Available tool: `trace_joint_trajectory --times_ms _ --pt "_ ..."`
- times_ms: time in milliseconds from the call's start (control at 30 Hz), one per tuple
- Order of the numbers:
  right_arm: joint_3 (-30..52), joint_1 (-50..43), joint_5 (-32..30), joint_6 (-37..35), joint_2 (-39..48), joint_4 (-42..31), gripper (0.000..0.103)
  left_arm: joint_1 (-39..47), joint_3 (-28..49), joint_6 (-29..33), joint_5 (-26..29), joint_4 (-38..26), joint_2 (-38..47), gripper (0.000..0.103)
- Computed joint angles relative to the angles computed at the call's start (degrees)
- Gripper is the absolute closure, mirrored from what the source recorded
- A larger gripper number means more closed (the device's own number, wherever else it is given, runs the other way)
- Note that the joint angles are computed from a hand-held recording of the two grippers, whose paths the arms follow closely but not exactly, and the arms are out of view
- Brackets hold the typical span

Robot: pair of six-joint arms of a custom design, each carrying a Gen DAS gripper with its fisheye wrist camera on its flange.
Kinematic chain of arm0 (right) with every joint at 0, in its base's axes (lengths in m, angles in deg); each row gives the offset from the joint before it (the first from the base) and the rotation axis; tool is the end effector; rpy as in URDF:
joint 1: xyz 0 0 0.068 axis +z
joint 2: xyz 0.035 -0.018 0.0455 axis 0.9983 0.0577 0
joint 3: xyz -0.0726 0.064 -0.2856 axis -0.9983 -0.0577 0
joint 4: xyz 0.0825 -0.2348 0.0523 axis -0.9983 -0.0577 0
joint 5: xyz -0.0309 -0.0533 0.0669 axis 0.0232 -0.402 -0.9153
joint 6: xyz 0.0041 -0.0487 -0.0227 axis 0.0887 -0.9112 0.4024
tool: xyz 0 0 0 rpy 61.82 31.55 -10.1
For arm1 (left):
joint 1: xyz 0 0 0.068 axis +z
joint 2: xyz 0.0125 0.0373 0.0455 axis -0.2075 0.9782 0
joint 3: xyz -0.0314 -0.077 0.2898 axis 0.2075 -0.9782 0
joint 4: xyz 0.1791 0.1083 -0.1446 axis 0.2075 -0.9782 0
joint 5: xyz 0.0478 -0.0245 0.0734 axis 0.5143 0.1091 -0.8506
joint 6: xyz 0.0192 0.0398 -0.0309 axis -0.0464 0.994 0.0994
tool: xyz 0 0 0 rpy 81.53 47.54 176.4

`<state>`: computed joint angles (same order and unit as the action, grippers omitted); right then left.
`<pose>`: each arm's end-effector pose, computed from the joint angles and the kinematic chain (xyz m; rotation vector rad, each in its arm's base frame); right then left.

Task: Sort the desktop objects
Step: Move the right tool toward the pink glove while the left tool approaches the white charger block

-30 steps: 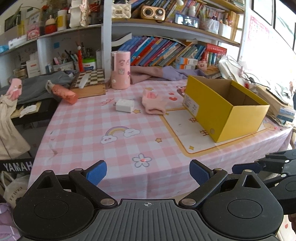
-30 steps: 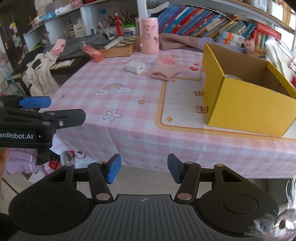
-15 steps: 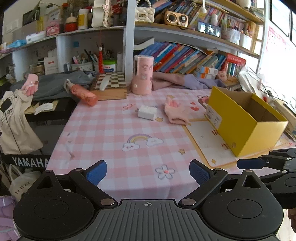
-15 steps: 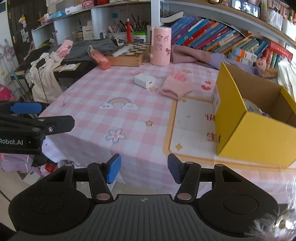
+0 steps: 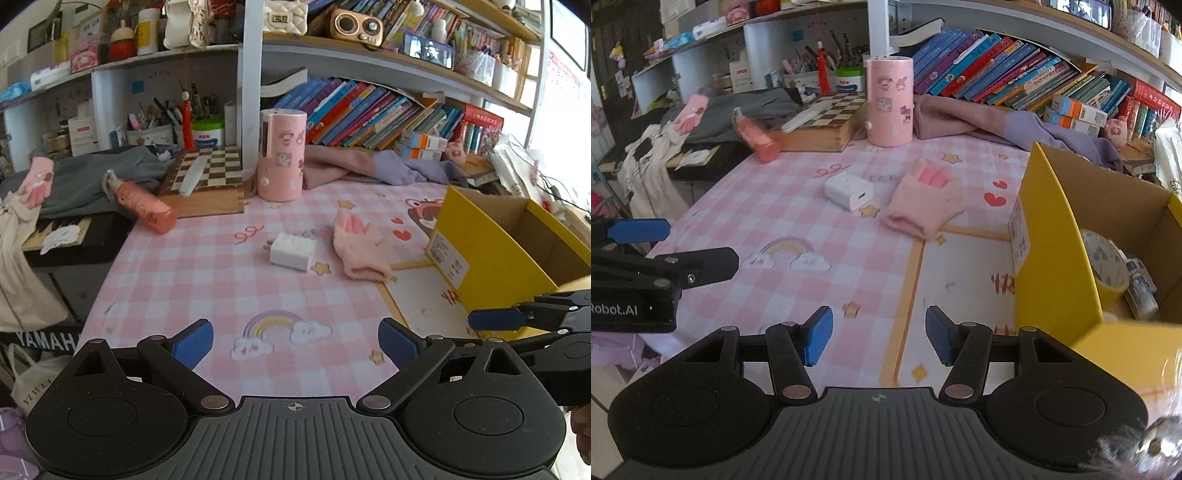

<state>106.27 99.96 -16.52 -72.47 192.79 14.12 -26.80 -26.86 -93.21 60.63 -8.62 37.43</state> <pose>0.2773 0.0770 0.0605 -0.7547 2.2714 0.3659 0.1920 -0.0392 0.0602 -0.2625 2.2304 0.0452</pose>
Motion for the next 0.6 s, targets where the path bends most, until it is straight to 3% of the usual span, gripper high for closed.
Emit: trace_joint_trajectory --times_ms 267,600 --pt "13.4 0.3 -1.2 2.2 5.2 -9.8 0.050 5.5 10.6 3.0 2.3 -11.6 -0.8 0.005" --pt "29.1 1.5 -1.4 3.6 13.3 -19.6 0.050 10.2 22.2 6.6 4.4 -21.5 1.7 0.005"
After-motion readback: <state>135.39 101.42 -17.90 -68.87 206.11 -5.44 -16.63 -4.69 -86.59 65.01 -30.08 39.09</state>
